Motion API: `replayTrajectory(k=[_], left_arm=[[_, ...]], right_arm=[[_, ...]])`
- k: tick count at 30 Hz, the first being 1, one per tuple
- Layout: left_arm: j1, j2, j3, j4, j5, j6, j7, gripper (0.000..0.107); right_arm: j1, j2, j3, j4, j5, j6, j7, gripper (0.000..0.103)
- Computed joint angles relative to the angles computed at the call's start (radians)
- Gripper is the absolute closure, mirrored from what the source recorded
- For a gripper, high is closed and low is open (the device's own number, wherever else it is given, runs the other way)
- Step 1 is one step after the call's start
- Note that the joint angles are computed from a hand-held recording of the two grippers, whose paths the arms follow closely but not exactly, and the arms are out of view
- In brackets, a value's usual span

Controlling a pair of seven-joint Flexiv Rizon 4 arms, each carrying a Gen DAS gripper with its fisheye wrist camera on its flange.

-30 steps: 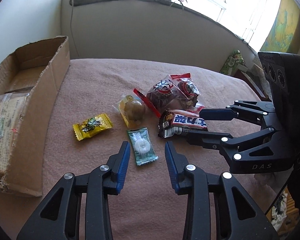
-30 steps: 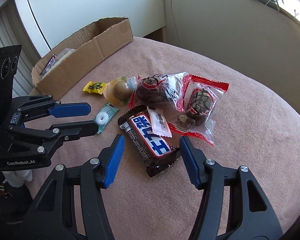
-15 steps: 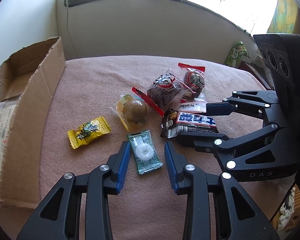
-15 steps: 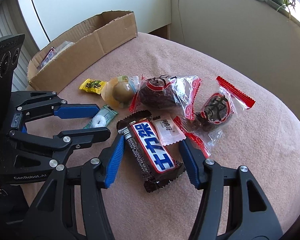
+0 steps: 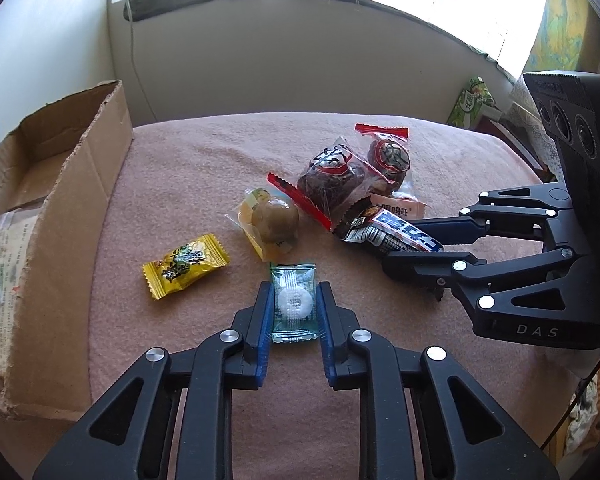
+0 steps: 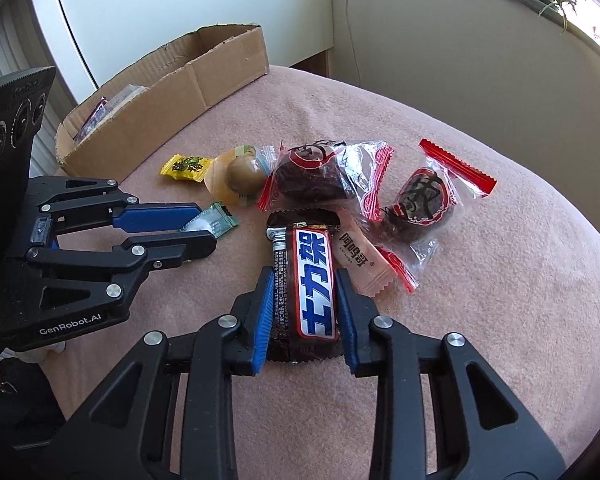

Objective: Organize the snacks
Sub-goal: 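Grasp the green mint packet with the left tool while the right tool grasps the large chocolate bar, then carry the mint packet and chocolate bar into the box with both tools and release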

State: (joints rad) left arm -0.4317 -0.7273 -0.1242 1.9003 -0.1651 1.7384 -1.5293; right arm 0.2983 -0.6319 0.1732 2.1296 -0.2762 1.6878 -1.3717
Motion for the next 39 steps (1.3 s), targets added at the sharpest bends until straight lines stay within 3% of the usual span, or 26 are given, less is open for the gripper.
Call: replayTrajectory(k=[10, 21, 39], left_arm=[[0.074, 0.034, -0.07, 0.073, 0.027, 0.076, -0.017, 0.088], [0.173, 0.106, -0.135, 0.171, 0.087, 0.204, -0.093, 0.088], [0.261, 0.209, -0.089, 0.28, 0.165, 0.323, -0.189, 0.088]], right_arm=[[0.032, 0.044, -0.019, 0.055, 0.031, 0.056, 0.03, 0.073], [0.166, 0.118, -0.116, 0.101, 0.081, 0.122, 0.06, 0.073], [0.296, 0.11, -0.151, -0.017, 0.095, 0.114, 0.092, 0.073]])
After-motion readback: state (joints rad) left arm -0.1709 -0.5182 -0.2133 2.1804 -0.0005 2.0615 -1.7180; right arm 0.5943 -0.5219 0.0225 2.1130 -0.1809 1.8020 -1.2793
